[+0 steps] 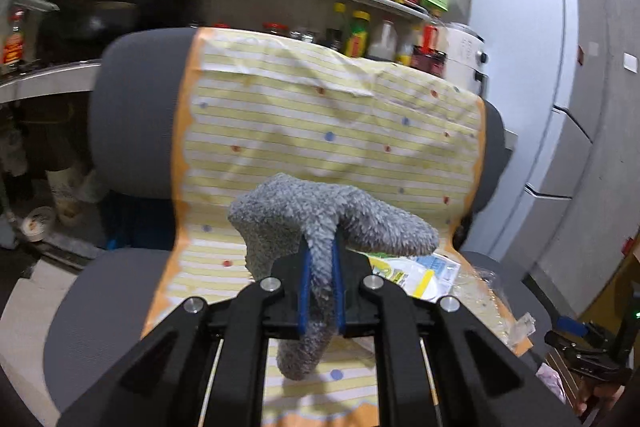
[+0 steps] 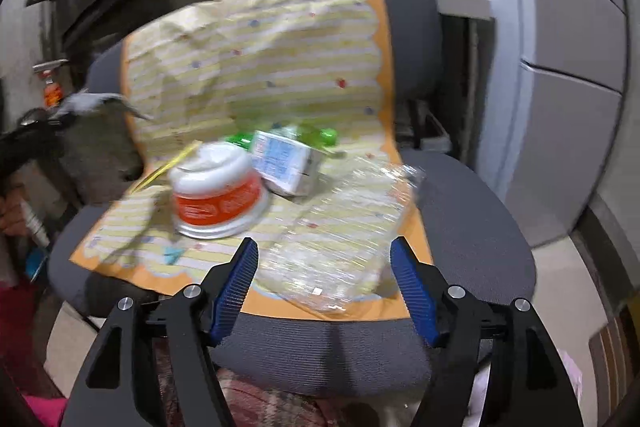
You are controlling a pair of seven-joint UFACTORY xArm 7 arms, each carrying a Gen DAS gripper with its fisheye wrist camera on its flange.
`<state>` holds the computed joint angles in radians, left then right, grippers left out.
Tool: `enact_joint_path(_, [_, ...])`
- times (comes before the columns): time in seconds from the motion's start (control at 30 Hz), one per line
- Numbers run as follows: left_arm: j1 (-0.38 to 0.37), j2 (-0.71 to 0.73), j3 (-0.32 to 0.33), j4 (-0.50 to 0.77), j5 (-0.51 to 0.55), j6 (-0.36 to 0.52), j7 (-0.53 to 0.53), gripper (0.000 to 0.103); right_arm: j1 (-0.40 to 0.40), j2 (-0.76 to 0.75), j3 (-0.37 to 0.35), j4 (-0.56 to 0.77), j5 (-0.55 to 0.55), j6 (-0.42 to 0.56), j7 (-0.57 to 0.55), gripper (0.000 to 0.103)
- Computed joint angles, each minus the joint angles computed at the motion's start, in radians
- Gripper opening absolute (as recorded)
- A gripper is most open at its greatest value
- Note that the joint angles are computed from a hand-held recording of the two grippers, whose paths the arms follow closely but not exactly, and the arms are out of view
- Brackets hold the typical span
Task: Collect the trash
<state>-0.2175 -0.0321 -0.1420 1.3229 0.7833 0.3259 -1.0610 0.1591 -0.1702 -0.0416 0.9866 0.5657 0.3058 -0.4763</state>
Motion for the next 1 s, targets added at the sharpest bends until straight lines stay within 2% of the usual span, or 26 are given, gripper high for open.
enact_joint_path(0.07, [0.005,-0.033,-0.005,-0.038,0.023,0.011,-0.043,0.007,-0.02,0.018,0.009,0.0,-0.036,-0.001,0.054,0.062])
enact_joint_path(0.13, [0.013,-0.048,-0.02,-0.057,0.054,0.048,-0.07,0.007,-0.035,0.038,0.014,0.003,-0.062,-0.01,0.094,0.045])
enact_joint_path(0.2, [0.017,-0.056,-0.025,-0.081,0.042,0.054,-0.065,0.007,-0.046,0.065,0.017,0.019,-0.078,-0.012,0.12,0.033])
enact_joint_path(0.37, [0.017,-0.044,-0.034,-0.106,-0.01,0.063,-0.032,0.007,-0.087,0.17,0.036,0.112,-0.146,0.01,0.217,0.032])
enact_joint_path(0.6, [0.004,-0.04,-0.037,-0.102,0.014,0.078,-0.04,0.007,-0.115,0.341,0.054,0.28,-0.321,0.08,0.423,0.03])
enact_joint_path(0.7, [0.004,-0.053,-0.041,-0.099,0.038,0.082,-0.054,0.007,-0.148,0.37,0.09,0.316,-0.269,0.113,0.405,0.012])
enact_joint_path(0.87, [0.001,-0.069,-0.061,-0.06,0.089,0.073,-0.06,0.007,-0.175,0.295,0.126,0.252,-0.153,0.011,0.319,0.008])
enact_joint_path(1.0, [-0.013,-0.06,-0.078,-0.001,0.098,0.03,-0.034,0.007,-0.165,0.187,0.112,0.175,-0.056,-0.062,0.232,0.006])
